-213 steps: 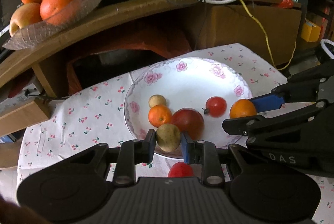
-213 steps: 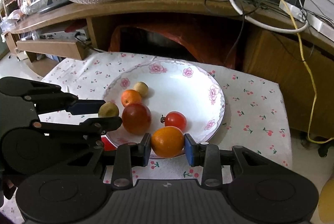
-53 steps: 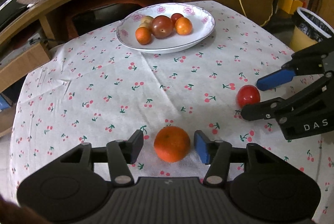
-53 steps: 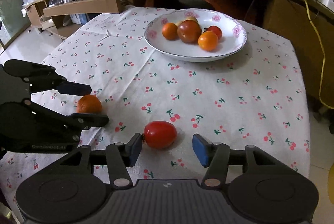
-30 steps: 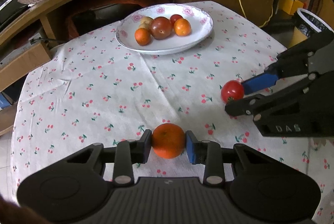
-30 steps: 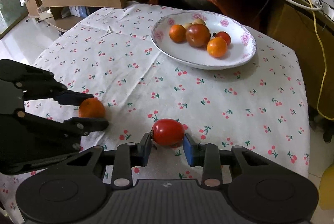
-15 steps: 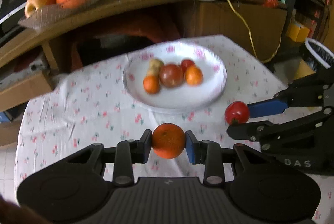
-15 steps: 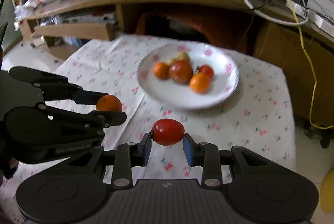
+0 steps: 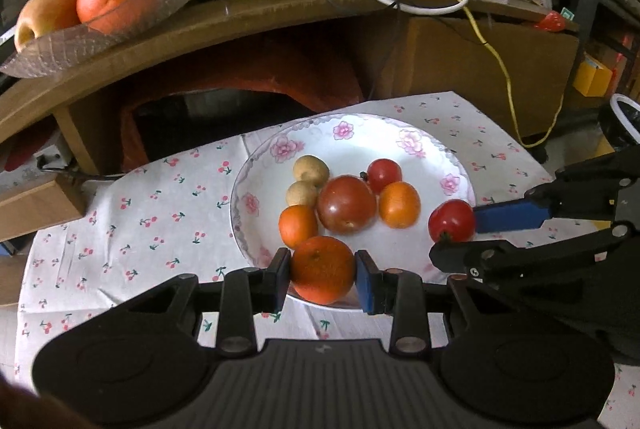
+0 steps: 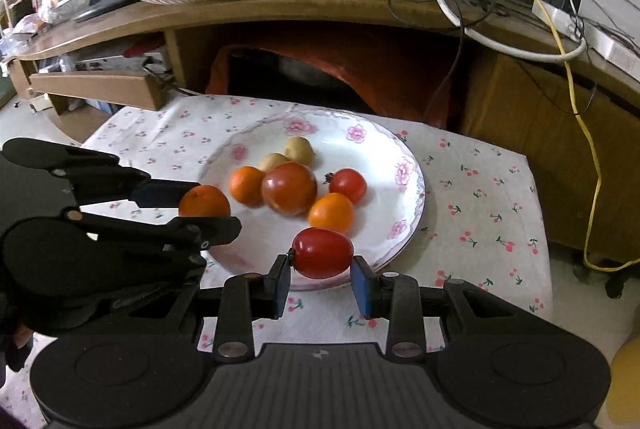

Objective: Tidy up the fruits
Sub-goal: 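Place the orange in the bowl with the left tool while the right tool releases the tomato there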

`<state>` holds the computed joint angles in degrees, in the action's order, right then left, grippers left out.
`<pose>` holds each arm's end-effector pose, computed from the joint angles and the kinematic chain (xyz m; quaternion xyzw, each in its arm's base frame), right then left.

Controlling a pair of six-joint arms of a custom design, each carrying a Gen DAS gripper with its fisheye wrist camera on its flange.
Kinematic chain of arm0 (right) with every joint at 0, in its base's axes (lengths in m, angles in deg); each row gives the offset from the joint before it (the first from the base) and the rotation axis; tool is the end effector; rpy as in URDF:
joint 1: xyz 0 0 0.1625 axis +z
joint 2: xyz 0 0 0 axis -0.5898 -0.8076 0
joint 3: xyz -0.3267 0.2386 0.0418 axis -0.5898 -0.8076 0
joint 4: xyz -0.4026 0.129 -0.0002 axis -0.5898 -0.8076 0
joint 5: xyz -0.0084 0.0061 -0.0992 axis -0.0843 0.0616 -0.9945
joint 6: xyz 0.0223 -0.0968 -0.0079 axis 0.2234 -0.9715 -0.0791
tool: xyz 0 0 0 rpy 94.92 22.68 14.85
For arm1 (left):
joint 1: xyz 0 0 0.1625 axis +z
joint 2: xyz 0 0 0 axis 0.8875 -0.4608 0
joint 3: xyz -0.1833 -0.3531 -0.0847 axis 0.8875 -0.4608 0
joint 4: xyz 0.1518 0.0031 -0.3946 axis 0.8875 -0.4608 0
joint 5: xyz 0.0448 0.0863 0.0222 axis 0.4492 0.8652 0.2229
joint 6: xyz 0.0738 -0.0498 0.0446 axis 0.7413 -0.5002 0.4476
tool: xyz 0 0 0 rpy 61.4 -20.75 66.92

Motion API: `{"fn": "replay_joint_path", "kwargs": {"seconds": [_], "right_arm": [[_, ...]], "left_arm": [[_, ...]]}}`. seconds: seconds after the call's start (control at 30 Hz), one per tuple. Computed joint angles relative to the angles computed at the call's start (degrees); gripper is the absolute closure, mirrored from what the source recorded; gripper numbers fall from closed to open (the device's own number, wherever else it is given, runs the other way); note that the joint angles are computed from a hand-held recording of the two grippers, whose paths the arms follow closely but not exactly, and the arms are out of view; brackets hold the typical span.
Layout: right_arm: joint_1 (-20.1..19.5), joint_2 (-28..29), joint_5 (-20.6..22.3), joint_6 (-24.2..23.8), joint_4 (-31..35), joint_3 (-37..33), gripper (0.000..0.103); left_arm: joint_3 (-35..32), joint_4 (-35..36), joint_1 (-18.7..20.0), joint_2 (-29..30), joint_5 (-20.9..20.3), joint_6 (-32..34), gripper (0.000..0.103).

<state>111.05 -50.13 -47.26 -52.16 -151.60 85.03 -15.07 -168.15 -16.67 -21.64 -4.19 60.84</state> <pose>-0.0628 -0.7015 0.2406 0.4349 -0.8538 0.1682 0.2316 -0.3215 -0.6451 -0.1595 0.1295 0.8596 -0.3358 0.3627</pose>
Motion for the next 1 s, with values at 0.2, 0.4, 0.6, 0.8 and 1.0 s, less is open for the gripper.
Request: {"fn": "replay_joint_path", "kwargs": {"seconds": [0.2, 0.4, 0.6, 0.8, 1.0], "right_arm": [[0.41, 1.78, -0.81, -1.20, 0.43, -1.83, 0.069], [0.38, 2.33, -0.51, -1.04, -0.50, -2.07, 0.067], [0.19, 1.95, 0.51, -0.99, -0.79, -1.84, 0.062], [0.07, 1.03, 2.13, -0.55, -0.49, -1.38, 0.059], [-0.28, -0.57, 3.77, 1.18, -2.04, 0.16, 0.056]], "left_arm": [[-0.60, 0.11, 1.13, 0.07, -0.99, -0.40, 0.064], [-0.57, -0.32, 1.40, -0.03, -1.42, -0.24, 0.064], [-0.70, -0.36, 1.04, 0.09, -0.06, 0.19, 0.063], [0.28, -1.68, 0.69, -0.54, 0.70, -0.41, 0.059], [0.99, -1.58, -0.19, -0.74, 3.33, -1.12, 0.054]]}}
